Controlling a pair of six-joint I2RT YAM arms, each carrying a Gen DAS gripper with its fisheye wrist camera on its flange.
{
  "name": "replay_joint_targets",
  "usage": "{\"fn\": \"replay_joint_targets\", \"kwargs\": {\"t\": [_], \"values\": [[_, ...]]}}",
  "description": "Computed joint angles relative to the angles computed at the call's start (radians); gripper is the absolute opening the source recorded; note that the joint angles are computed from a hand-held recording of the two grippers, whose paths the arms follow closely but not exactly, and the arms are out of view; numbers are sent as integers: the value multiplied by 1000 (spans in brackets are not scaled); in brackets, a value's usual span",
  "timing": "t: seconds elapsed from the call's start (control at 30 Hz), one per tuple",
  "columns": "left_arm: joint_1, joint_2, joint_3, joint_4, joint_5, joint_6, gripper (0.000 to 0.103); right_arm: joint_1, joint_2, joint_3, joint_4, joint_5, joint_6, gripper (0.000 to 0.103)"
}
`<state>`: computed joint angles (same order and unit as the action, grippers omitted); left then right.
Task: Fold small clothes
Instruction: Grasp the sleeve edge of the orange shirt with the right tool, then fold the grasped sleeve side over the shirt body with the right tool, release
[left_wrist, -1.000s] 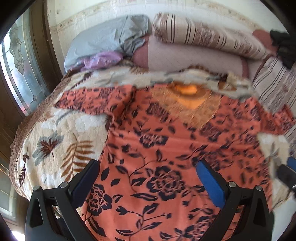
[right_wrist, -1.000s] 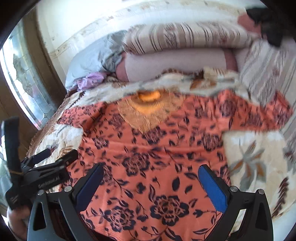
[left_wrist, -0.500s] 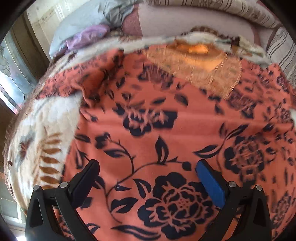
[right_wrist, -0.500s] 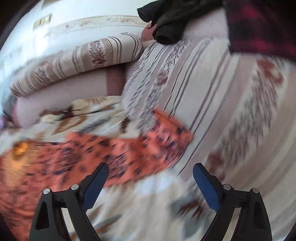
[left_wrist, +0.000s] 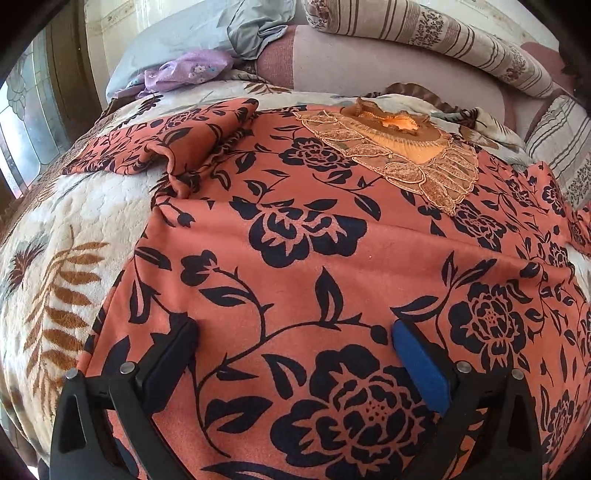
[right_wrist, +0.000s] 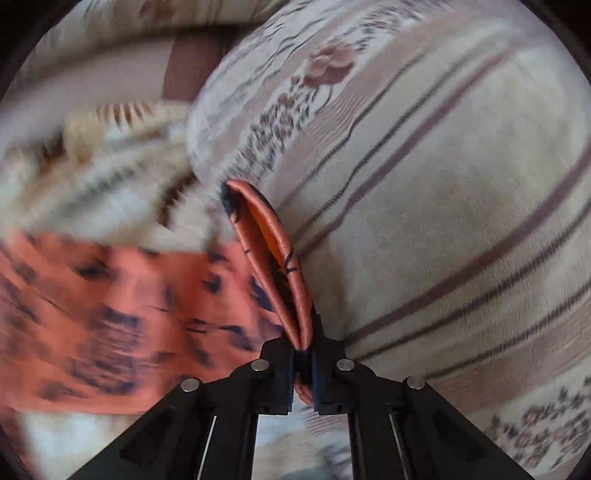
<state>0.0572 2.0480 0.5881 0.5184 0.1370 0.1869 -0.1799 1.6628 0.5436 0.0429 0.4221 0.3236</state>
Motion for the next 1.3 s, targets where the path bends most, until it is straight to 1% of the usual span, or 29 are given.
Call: {"fn": "replay_joint_targets", "kwargs": {"t": [0.07,0.13,0.2,0.23,0.3,0.37,0.43,0.47,0.5,0.57,0.63,0.67,0.73,0.77,0.8,0.83,0.87,0.93,1.03,1.1,1.13,1.17,1.2,1.27,1.3], "values": [[4,1,-4,9,9,2,103,1,-189,-17,-82,-158,69,6],[11,2,-7,15,22,5,103,64,-337,8,-174,-246,147,6],[21,-1,-12,18,42,10,103,193,-435,77,-250,-274,236,6],[28,-1,-13,19,55,14,103,281,-451,134,-277,-267,291,6],[38,-1,-15,21,75,18,103,445,-419,259,-295,-235,379,6],[51,-4,-15,16,102,24,103,605,-322,392,-261,-203,446,6],[67,-8,-11,1,135,34,103,733,-178,540,-220,-183,471,6],[77,-10,-6,-14,155,44,103,783,-93,618,-193,-191,476,6],[86,-14,1,-34,172,59,103,823,-3,699,-171,-207,477,6],[111,-26,19,-99,211,110,103,882,179,865,-168,-226,470,6],[150,-47,29,-163,258,145,103,911,352,987,-130,-273,501,10],[178,-59,38,-202,284,151,103,917,453,1064,-135,-303,501,14],[230,-80,60,-278,318,144,103,913,654,1238,-214,-377,516,39],[253,-88,70,-308,328,135,103,912,743,1292,-236,-421,545,72],[277,-93,87,-341,344,125,103,908,829,1339,-260,-461,577,72],[306,-97,111,-383,368,114,103,903,873,1348,-268,-483,599,72],[326,-100,131,-413,389,103,103,903,887,1306,-243,-487,623,72],[355,-104,176,-466,443,73,103,908,826,1128,-113,-462,633,72],[333,-107,253,-505,510,2,103,902,636,799,119,-342,593,72],[299,-90,320,-529,533,-34,103,863,507,608,226,-244,574,72],[273,-80,361,-544,529,-51,103,830,460,534,274,-235,573,72],[247,-73,396,-544,521,-71,103,791,425,458,341,-259,589,72],[225,-62,422,-533,520,-85,103,741,417,395,418,-316,609,72],[172,-28,488,-527,496,-112,103,644,441,268,586,-422,654,72],[143,-4,524,-530,481,-124,103,595,475,256,592,-445,694,72]]}}
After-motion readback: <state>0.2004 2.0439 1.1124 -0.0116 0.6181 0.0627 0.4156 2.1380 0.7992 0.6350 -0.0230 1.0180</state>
